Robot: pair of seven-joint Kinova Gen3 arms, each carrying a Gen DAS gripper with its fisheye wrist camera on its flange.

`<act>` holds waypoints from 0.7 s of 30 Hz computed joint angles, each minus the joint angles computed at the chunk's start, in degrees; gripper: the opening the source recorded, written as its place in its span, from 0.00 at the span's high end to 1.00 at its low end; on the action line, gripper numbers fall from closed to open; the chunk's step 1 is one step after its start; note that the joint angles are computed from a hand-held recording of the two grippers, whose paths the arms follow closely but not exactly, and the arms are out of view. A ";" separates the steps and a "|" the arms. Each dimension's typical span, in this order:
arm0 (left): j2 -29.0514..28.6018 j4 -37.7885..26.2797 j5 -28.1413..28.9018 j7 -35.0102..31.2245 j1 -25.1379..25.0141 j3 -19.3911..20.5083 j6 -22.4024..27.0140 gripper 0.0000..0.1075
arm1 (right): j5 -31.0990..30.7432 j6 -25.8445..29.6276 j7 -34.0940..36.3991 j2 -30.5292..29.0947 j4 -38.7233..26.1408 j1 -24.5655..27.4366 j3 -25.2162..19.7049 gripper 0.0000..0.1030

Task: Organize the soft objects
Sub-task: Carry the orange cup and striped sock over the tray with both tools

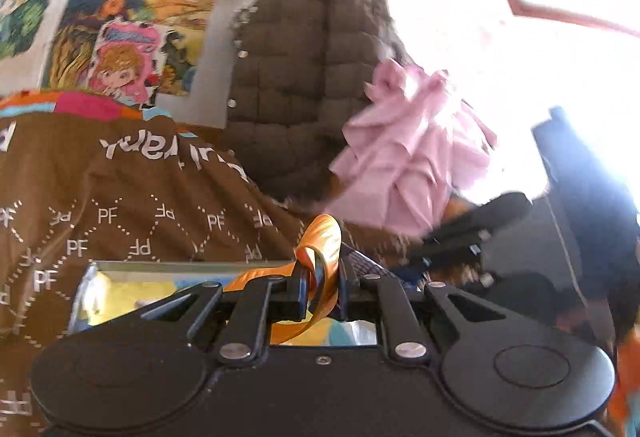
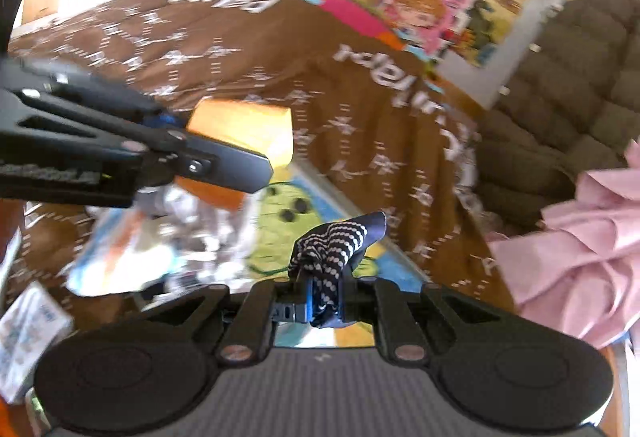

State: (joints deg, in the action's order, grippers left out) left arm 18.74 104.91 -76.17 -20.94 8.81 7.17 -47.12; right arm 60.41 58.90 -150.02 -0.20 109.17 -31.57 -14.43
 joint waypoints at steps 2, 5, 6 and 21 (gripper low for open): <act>2.64 -2.35 2.71 4.12 1.32 1.17 2.15 0.86 | 0.89 -0.38 -2.30 0.08 0.47 0.69 0.64 0.88; 5.97 -5.05 4.59 9.35 2.80 2.64 4.50 0.86 | 0.76 -1.75 -4.64 -0.02 1.69 1.79 1.36 0.88; 6.95 -5.92 4.58 11.22 3.24 3.04 5.27 0.86 | 0.86 -2.07 -5.10 0.15 2.10 2.10 1.51 0.88; 11.45 -8.36 -2.26 19.99 6.28 1.53 7.64 0.83 | 2.45 -3.11 -6.82 2.94 5.13 1.42 2.46 0.82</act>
State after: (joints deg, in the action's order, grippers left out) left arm 30.19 96.55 -78.43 -0.95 15.09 8.70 -39.48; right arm 62.86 55.79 -156.84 2.75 114.30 -30.14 -11.97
